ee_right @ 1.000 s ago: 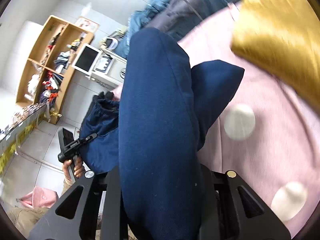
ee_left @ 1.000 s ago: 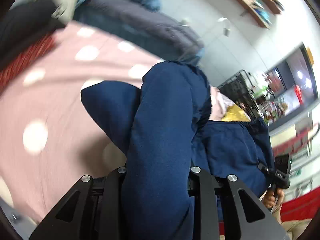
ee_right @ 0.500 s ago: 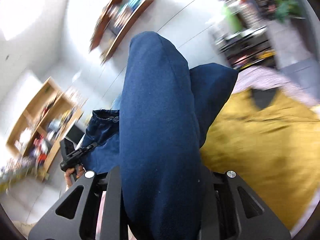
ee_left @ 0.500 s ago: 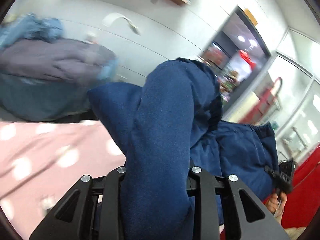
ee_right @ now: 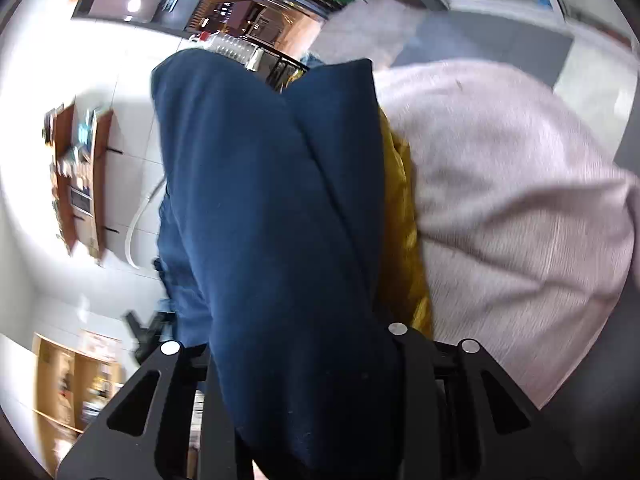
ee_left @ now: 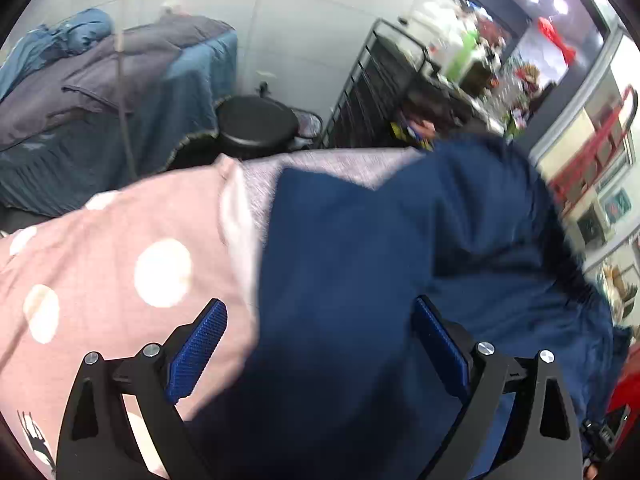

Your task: Fold large clothes

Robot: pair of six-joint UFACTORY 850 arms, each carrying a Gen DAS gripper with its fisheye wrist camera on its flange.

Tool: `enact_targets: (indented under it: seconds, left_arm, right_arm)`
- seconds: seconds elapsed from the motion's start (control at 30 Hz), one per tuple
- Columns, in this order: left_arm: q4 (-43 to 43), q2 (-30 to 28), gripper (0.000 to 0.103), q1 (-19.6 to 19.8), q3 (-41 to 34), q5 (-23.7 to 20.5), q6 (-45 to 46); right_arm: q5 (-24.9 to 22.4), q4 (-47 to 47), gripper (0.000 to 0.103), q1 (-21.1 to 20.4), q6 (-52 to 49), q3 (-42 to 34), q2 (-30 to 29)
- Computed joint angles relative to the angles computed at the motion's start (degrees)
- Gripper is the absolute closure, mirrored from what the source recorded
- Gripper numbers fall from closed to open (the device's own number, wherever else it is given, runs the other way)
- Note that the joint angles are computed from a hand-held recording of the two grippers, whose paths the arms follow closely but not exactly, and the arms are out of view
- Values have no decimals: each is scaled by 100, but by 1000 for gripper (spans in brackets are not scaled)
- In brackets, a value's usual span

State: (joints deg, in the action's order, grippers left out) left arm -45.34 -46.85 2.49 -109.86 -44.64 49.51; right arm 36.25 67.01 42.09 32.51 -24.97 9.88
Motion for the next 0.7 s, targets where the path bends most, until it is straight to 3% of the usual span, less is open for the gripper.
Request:
enact_targets:
  seconds: [0.1, 0.23, 0.3, 0.43, 0.57, 0.7]
  left_arm:
    - [-593, -228, 9, 351, -487, -266, -179]
    - [-936, -433, 9, 847, -902, -516, -786]
    - [-960, -187, 9, 931, -526, -429, -527]
    - [-1116, 856, 9, 993, 1185, 191, 891]
    - [-2006, 1744, 6, 1127, 2663, 407, 2167]
    - [-2452, 2375, 6, 1155, 3621, 714, 2918]
  right_arm:
    - [-140, 342, 68, -91, -513, -169, -104]
    - [-135, 19, 63, -138, -182, -167, -217]
    - [-89, -126, 53, -154, -29, -77, -222]
    - [-137, 610, 38, -27, -739, -92, -102]
    - [10, 2024, 33, 166, -2337, -306, 24]
    - [476, 3227, 28, 471, -3421, -504, 150]
